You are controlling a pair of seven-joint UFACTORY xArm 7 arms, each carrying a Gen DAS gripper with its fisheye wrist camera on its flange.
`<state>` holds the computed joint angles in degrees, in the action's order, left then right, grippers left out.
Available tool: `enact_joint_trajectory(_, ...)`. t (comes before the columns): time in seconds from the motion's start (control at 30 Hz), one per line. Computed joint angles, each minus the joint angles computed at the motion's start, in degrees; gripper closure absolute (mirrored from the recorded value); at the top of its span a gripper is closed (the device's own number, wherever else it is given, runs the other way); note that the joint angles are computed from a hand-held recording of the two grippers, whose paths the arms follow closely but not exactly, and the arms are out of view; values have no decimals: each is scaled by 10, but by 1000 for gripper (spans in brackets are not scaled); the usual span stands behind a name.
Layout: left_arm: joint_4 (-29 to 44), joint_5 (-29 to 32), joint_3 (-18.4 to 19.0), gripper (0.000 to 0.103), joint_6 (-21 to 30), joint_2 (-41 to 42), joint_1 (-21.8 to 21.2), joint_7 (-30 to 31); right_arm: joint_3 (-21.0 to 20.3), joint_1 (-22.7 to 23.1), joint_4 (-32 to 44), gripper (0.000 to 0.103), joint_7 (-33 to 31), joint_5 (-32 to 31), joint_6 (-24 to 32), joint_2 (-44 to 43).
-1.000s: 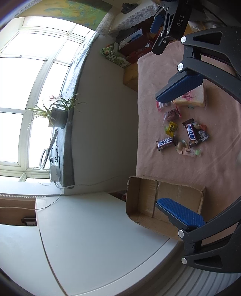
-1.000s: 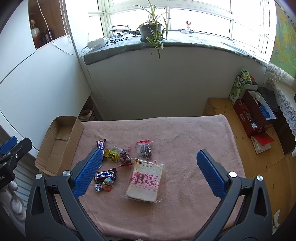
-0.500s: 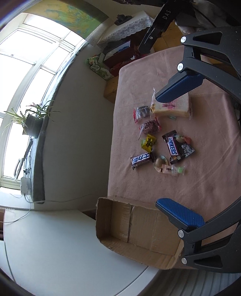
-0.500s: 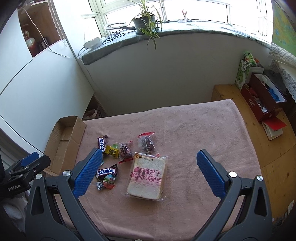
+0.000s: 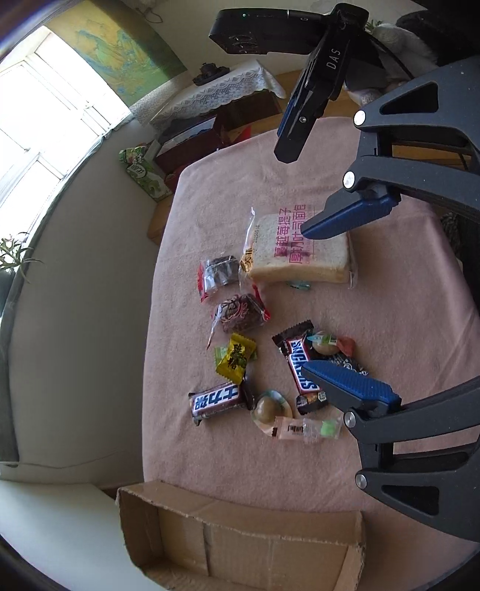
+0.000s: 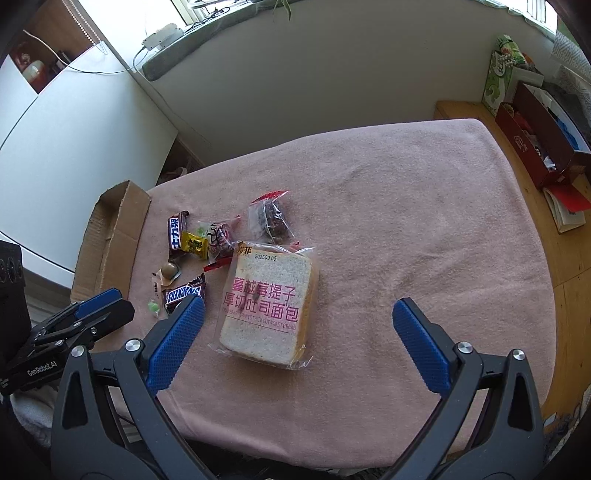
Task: Organize snacks
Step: 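Grasp the bagged bread loaf with the right gripper and lift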
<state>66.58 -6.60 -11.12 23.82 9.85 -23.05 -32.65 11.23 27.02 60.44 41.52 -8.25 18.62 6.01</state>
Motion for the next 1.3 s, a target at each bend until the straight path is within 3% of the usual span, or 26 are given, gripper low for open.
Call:
enact_joint_trajectory(0.03,9,-20,-6,52,3,11,5,17,7,-6,0,1,-24,30,-8,7)
enact_joint_trajectory(0.17,35,-89,-30,66,13,44,21,86,41,-35,9,16,-137,179,-26,35)
enact_joint_trajectory(0.27,50,-141,-46,68,21,63,28,130,47,-39,20,24,-176,225,-26,55)
enact_joint_trajectory(0.4,69,-156,-46,68,35,81,20,148,66,-55,34,32,-237,294,-16,75)
enact_joint_trajectory(0.53,83,-147,-39,68,47,95,14,151,60,-51,48,37,-248,307,-3,92)
enact_joint_trajectory(0.9,121,-140,-39,68,71,134,13,167,91,-80,73,39,-318,405,10,135)
enact_joint_trajectory(0.97,126,-143,-40,68,70,140,13,170,95,-83,77,43,-331,420,13,140)
enact_joint_trajectory(1.3,120,-145,-40,68,61,134,11,177,85,-71,85,50,-337,423,16,144)
